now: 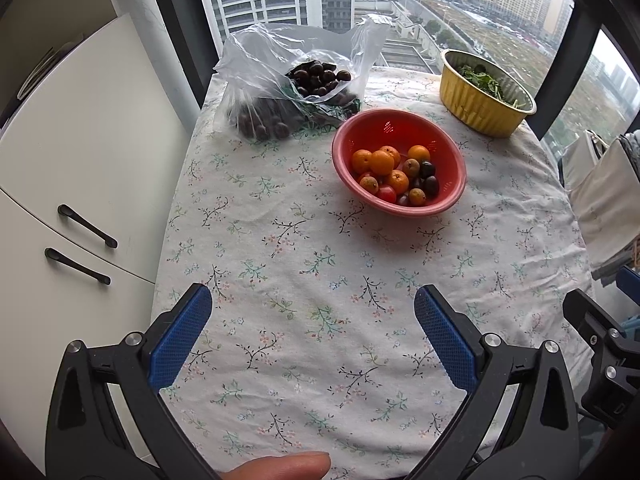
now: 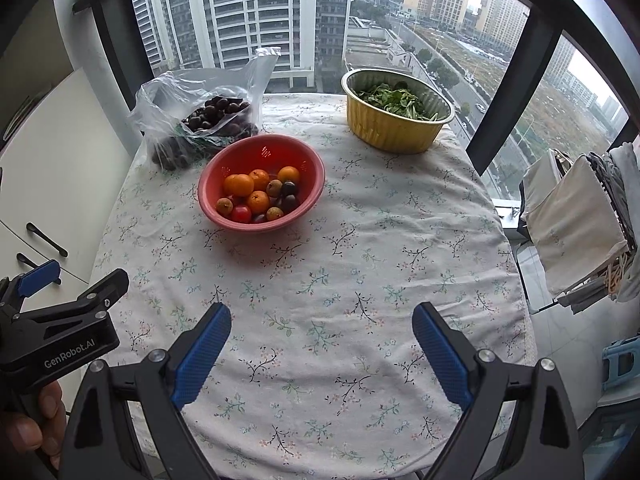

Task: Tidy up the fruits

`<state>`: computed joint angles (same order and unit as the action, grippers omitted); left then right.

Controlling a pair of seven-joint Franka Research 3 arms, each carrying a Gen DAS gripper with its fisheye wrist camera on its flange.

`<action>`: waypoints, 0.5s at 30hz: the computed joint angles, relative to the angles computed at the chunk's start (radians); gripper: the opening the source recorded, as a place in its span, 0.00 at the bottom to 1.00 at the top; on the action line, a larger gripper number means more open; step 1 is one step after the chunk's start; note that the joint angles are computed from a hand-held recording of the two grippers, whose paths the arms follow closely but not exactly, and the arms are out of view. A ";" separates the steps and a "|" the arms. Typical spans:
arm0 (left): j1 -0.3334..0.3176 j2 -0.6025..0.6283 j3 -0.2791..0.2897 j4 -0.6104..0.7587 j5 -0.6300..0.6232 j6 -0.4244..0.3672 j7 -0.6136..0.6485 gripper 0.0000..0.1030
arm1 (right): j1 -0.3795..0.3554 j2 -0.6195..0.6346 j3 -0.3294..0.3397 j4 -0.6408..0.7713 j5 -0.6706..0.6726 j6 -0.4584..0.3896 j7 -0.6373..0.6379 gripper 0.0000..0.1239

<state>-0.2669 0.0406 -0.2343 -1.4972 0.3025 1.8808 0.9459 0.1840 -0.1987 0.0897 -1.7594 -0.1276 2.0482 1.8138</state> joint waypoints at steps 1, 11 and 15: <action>0.000 0.000 0.000 -0.001 0.000 0.001 0.000 1.00 | 0.000 0.000 0.000 0.000 -0.001 0.000 0.002 0.76; -0.001 0.001 0.000 0.002 -0.003 -0.001 0.000 1.00 | 0.001 0.000 0.000 -0.001 0.000 0.000 0.000 0.76; -0.001 0.000 0.000 -0.001 -0.006 0.000 -0.001 1.00 | 0.001 0.000 0.002 -0.001 -0.003 -0.003 0.006 0.76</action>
